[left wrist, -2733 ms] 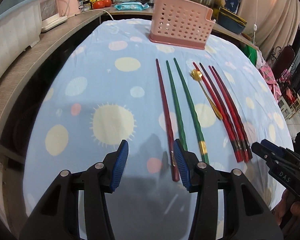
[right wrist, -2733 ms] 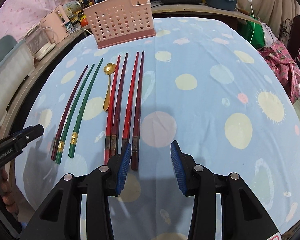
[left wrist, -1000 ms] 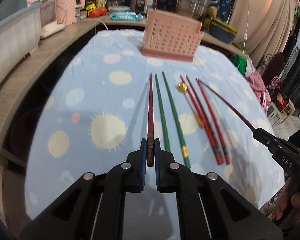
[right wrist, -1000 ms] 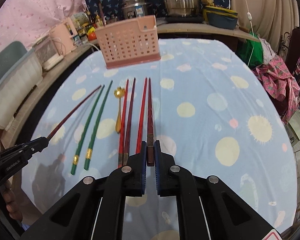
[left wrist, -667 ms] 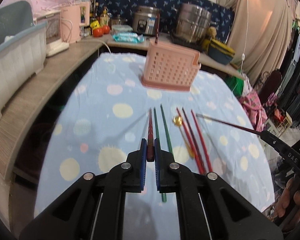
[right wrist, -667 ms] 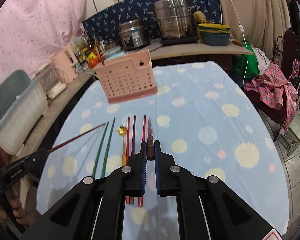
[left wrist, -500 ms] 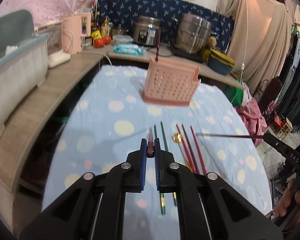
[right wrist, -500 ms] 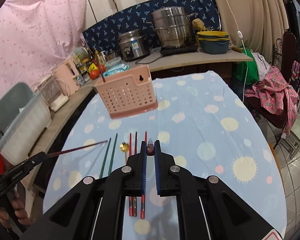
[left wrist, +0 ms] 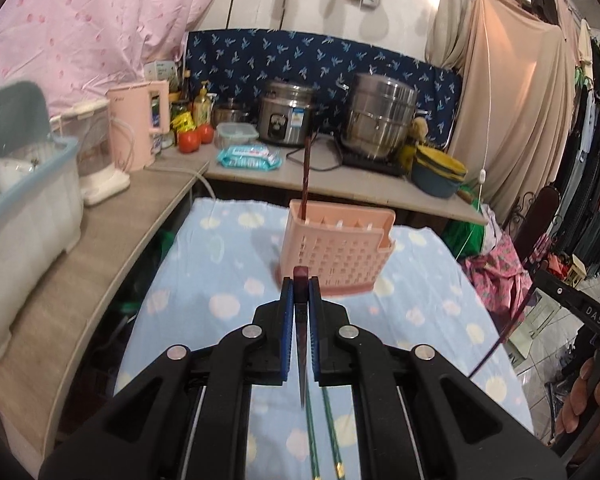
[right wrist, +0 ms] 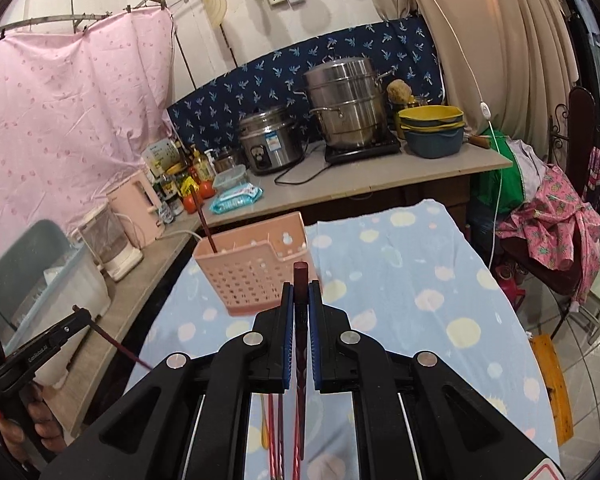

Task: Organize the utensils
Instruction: 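Carry both chopsticks to the pink holder and lower them in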

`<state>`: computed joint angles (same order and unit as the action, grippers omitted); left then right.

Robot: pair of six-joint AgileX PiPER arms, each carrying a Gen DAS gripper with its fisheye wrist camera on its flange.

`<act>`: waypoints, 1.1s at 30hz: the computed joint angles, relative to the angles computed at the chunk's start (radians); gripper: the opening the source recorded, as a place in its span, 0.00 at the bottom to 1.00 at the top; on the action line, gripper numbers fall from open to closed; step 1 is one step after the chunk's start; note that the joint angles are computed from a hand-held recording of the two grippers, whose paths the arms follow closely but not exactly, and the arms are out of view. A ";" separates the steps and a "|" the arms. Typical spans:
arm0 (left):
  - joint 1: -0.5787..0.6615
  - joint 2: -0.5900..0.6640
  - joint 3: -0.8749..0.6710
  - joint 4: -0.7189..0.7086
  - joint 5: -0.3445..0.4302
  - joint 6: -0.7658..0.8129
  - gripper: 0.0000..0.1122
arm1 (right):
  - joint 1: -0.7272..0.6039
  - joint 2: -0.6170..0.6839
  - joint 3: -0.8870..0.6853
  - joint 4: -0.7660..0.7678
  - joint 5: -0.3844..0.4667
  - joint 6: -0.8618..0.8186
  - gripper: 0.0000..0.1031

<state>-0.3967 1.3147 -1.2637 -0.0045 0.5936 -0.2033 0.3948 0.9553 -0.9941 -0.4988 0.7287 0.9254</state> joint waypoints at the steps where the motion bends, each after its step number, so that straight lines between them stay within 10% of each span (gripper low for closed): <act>1: 0.003 0.014 -0.027 -0.011 0.001 0.012 0.06 | -0.023 0.013 -0.015 0.022 -0.015 -0.028 0.07; 24: 0.018 0.659 -1.153 -0.005 0.248 0.050 0.06 | -0.240 0.576 -0.759 0.274 -0.130 -0.342 0.07; 33: 0.025 0.815 -1.255 0.015 0.296 0.045 0.06 | -0.257 0.749 -0.820 0.363 -0.116 -0.411 0.07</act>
